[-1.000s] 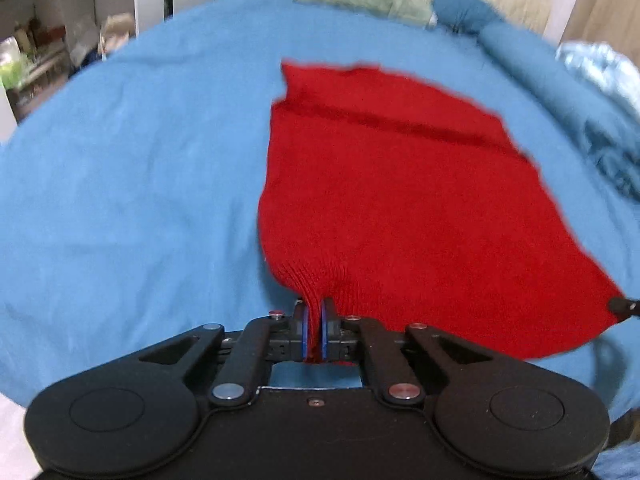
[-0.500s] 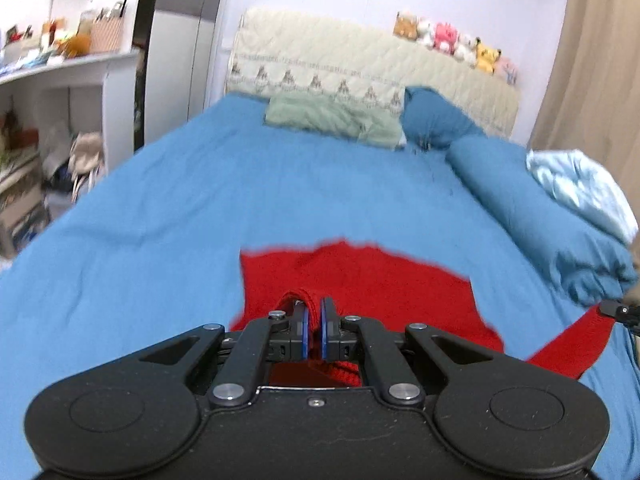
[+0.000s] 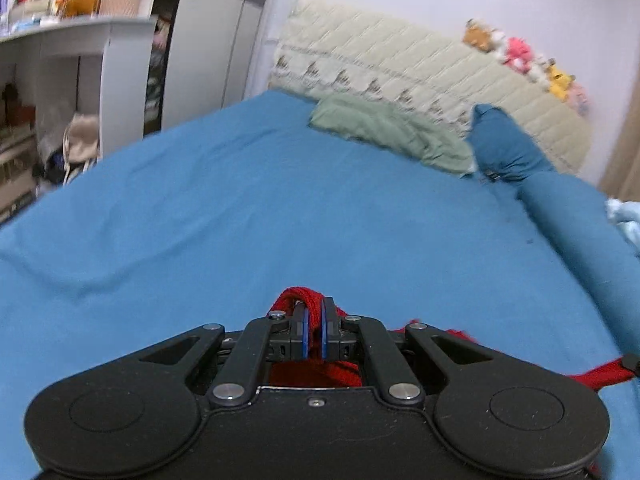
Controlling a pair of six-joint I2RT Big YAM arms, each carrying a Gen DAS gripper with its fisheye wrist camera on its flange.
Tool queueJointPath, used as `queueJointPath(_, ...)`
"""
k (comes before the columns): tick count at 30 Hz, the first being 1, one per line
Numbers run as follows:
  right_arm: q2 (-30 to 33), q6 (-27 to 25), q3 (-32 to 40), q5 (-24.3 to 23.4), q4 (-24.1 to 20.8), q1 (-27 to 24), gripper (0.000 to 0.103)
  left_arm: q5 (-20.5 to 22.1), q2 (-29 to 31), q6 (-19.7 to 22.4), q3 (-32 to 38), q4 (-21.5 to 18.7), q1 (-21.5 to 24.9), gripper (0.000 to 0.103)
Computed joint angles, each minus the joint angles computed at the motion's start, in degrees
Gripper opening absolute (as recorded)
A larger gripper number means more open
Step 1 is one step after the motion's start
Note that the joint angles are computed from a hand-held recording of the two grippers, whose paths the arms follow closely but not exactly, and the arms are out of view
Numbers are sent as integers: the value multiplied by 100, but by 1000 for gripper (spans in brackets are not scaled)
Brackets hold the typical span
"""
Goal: Fold small clothes
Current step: 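Grasp the hem with both tools and lift it toward the collar, then lay the hem down over the collar and open both tools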
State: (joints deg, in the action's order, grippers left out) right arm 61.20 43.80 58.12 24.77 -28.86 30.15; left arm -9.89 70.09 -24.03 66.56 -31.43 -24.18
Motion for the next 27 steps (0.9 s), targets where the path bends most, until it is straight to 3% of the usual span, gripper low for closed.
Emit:
queueJointPath(4,494,-26,-217,-279,652,-372,20,226,453,-254,15,409,215,6)
queueJointPath(7,826,-114,-213,-292,1071,-539,20,175,745,-251,231,459,255,6)
queueJointPath(12,1299,-38,-43,-387,1219,-755,23,-105,1095,-143,414,448,164,8)
queueJointPath(13,1391,-64,-1,-411,1220,-784,25,-253,1133,-59,433,483,138,17)
queueJointPath(14,1393,-122,7,-320,1195,-772,33,-400,1103,28,427,450,111,40)
queueJointPath(15,1411,-274,18,-249,1199,-754,43,-492,1056,98,398,473,91,50)
queueJointPath(16,1387,-358,40,-183,1113,-713,68,-522,908,192,282,576,84,59)
queueJointPath(17,1326,-507,31,-22,1059,-621,77,-497,689,323,95,741,70,59)
queueJointPath(19,1087,-966,-120,219,1154,-341,77,-381,292,598,-159,727,-13,63)
queueJointPath(20,988,-1118,-156,235,1062,-192,78,-260,131,708,-239,572,-69,70)
queueJointPath(24,812,-1246,-350,-32,735,479,80,339,-220,764,-646,151,-281,75)
queueJointPath(27,971,-1231,-448,-47,539,724,80,295,-211,841,-870,-88,-440,75)
